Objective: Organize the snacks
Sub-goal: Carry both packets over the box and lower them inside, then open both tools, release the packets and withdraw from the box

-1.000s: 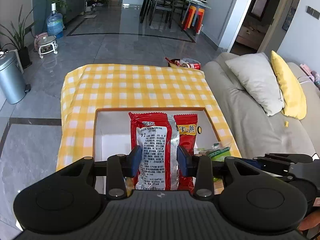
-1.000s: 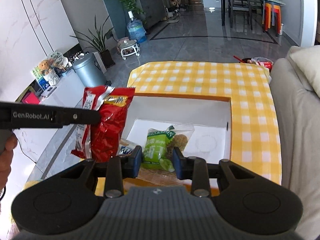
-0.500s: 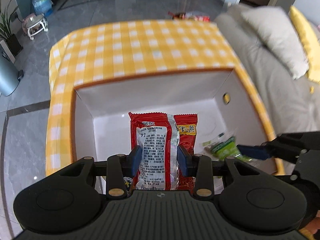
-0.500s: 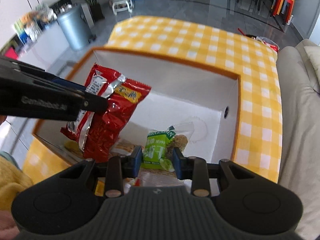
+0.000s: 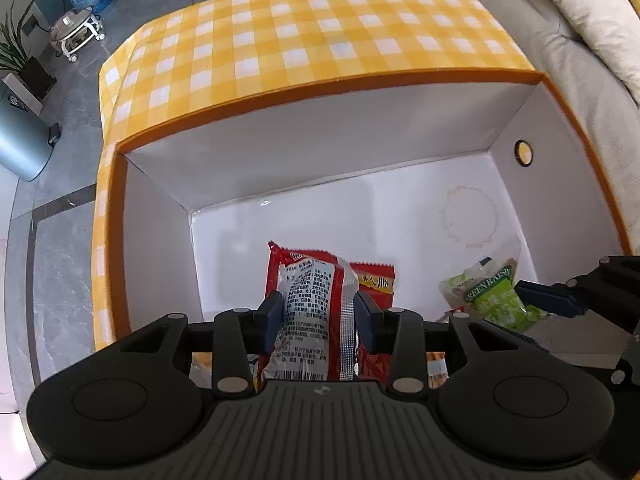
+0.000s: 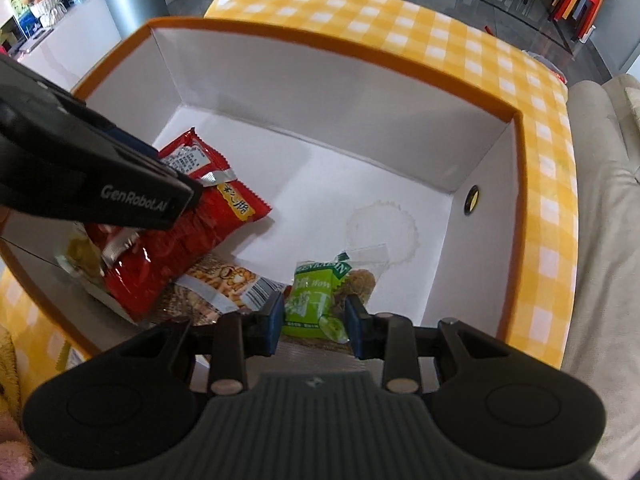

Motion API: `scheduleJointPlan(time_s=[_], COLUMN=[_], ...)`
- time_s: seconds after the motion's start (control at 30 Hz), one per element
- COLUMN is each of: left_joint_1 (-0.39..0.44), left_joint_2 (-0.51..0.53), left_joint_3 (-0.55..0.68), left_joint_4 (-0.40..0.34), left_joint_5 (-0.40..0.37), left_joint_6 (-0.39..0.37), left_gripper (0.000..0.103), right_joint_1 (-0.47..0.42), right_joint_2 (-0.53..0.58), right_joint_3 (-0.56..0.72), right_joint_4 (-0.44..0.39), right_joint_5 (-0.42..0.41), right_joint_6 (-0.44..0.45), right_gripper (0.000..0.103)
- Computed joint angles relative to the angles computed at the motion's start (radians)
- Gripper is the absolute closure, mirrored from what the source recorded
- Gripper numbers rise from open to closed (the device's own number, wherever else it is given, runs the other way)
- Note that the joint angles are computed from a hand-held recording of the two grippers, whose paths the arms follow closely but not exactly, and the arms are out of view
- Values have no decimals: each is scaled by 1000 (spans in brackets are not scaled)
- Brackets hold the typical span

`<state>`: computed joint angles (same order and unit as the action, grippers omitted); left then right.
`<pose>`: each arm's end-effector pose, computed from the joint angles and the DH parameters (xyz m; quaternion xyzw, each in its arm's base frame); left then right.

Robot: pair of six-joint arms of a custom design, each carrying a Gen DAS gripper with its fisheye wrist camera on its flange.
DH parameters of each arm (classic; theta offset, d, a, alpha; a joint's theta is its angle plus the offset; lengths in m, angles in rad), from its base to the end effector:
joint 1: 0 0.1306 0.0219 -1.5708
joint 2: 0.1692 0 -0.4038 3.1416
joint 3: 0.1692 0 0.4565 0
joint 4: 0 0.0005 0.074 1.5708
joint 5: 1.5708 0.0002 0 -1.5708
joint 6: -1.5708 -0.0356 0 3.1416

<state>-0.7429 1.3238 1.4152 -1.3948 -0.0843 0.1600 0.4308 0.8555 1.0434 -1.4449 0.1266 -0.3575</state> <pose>0.3507 -0.3187 0.4692 0.2792 0.9500 -0.0205 0.1381 0.2694 0.1183 0.4569 -0.0262 0.9854 0.0022 0.1680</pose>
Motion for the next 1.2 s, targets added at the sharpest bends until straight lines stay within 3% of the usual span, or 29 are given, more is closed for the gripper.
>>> scheduleJointPlan(time_s=[0.23, 0.47, 0.53, 0.6, 0.73, 0.8, 0.83, 1.03, 1.2], left_joint_1=[-4, -13, -15, -19, -25, -26, -26, -33, -61], left_joint_2=[30, 30, 28, 24, -11, -33, -43, -130, -217], left_joint_3=[11, 13, 14, 17, 10, 8, 7, -12, -39], left_joint_4=[1, -10, -16, -22, -3, 2, 4, 36, 78], left_joint_5=[-23, -40, -45, -60, -71, -66, -65, -72, -86], left_joint_6=[-11, -27, -26, -19, -27, -33, -36, -22, -5], left_gripper=[58, 49, 47, 37, 24, 22, 22, 21, 21], right_joint_1=[-15, -7, -1, 5, 12, 17, 24, 71, 150], right_joint_2=[9, 18, 18, 20, 16, 9, 4, -36, -87], right_joint_3=[-12, -9, -3, 5, 28, 40, 46, 78, 98], right_joint_4=[1, -7, -12, -21, -40, -46, -48, -62, -68], right_joint_5=[-18, -10, -3, 8, 26, 31, 44, 102, 178], right_joint_6=[-6, -8, 0, 4, -2, -21, -34, -105, -228], right_gripper=[72, 71, 67, 55, 50, 34, 32, 25, 24])
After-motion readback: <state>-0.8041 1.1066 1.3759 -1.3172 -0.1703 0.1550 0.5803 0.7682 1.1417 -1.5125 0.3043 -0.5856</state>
